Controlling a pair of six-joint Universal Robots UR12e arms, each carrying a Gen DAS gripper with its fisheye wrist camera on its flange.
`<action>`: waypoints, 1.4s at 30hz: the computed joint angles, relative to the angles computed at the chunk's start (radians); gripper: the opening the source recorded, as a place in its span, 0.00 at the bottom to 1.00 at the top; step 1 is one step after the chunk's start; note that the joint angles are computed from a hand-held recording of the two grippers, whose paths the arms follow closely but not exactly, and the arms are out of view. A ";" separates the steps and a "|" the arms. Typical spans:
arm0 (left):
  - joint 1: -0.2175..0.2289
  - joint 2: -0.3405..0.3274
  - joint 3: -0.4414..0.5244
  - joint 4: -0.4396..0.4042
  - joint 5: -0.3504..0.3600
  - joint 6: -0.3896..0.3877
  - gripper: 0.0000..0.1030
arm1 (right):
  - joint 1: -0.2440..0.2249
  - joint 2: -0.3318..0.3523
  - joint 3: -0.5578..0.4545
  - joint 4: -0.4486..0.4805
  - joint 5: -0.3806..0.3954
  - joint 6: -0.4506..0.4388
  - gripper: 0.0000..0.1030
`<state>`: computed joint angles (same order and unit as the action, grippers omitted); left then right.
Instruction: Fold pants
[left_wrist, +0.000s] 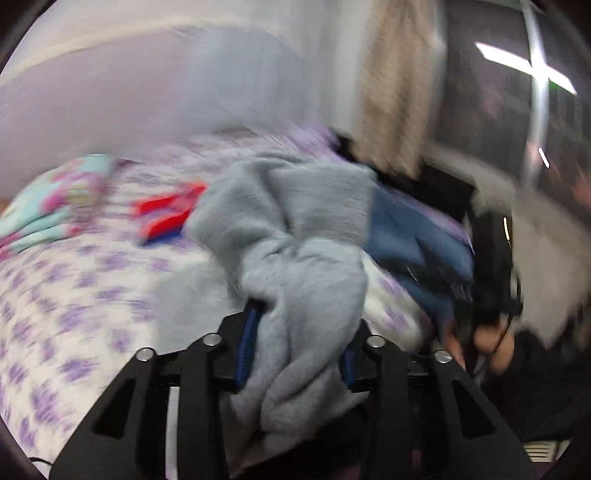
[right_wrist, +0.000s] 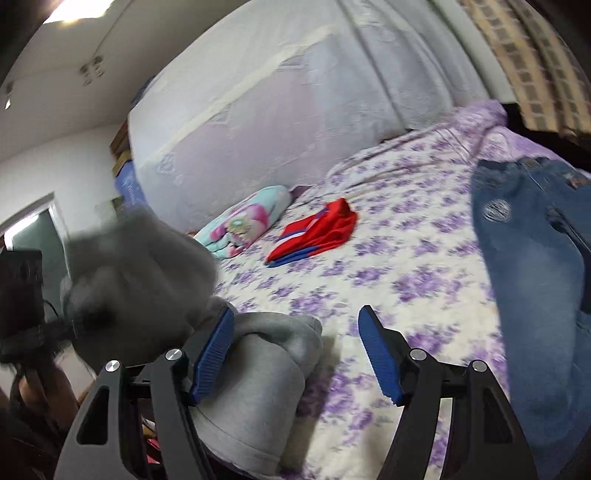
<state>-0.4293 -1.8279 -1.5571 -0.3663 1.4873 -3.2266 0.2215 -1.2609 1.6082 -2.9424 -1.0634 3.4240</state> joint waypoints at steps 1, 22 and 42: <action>-0.005 -0.030 0.035 -0.085 -0.033 0.037 0.43 | -0.003 -0.003 0.005 0.006 -0.010 0.007 0.71; 0.072 -0.039 -0.003 -0.080 -0.378 0.007 0.95 | -0.028 0.063 -0.111 0.501 0.473 -0.161 0.55; 0.104 -0.055 -0.017 -0.018 -0.583 0.051 0.95 | -0.022 -0.017 -0.070 0.157 0.179 -0.172 0.84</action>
<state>-0.3249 -1.8825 -1.5739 -0.3844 0.9043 -3.1752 0.2000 -1.2777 1.5382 -2.7851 -0.8848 3.2517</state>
